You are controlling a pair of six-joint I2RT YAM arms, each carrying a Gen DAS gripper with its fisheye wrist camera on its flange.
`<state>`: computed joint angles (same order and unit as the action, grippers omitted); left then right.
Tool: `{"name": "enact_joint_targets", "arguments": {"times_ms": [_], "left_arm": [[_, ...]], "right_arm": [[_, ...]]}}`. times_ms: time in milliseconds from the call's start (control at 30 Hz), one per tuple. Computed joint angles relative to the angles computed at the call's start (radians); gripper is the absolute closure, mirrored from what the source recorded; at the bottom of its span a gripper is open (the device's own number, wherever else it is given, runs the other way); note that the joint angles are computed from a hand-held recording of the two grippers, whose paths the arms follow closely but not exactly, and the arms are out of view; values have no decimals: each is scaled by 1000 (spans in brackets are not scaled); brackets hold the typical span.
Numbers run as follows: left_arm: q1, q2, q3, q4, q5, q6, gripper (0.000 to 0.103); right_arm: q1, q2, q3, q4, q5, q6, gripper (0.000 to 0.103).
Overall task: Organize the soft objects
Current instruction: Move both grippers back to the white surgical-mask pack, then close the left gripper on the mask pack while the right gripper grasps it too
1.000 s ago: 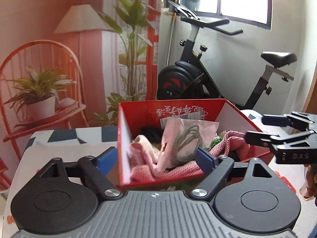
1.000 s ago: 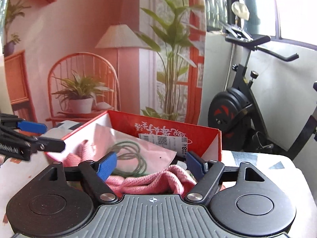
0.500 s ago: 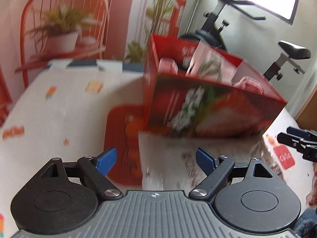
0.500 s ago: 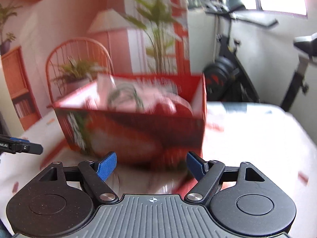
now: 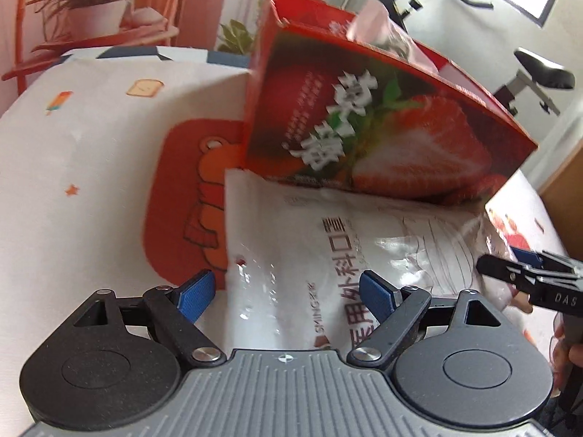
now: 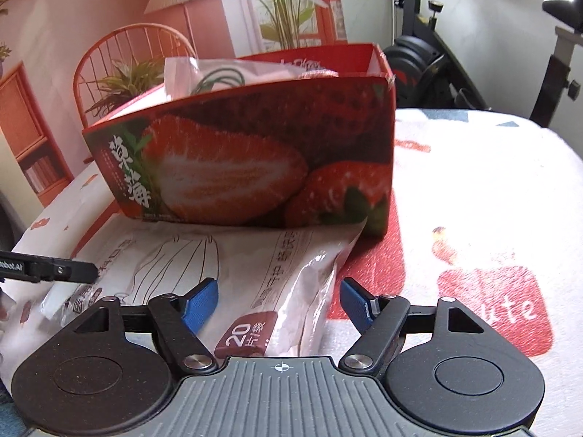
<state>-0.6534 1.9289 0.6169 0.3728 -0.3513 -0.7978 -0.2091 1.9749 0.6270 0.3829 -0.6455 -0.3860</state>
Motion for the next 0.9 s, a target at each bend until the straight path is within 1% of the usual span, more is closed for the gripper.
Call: {"name": "enact_joint_targets", "arguments": {"times_ms": [67,233,300,333,400,433,567,767,833,900], "left_arm": [[-13,10,10,-4,-17,9,15],[-32,24,1,29,-31,-23,15],[-42,27,-12,65,-28,-20,19],[-50,31,-9,70,-30,-17,21],[-67,38,1,67,-39,-18,27],[-71,41,1,75,-38,-25,28],[-89,42,-7,87,-47,-67,31],[-151,40,-25,78,-97,-148,32],[-163,34,-41,94,-101,-177,32],[-166,30,-68,134,-92,-202,32]], "right_arm": [[0,11,7,-7,-13,0,34],[-5,29,19,-20,-36,4,33],[-9,37,27,-28,-45,10,33],[-10,39,28,-27,-48,11,33],[-12,40,26,-25,-53,7,33],[-13,39,24,-24,-55,3,33],[-14,28,12,-33,-59,-22,34],[-23,13,-7,-48,-80,-56,34],[-26,4,-11,-63,-88,-75,34],[-30,-7,-18,-73,-94,-94,36]]}}
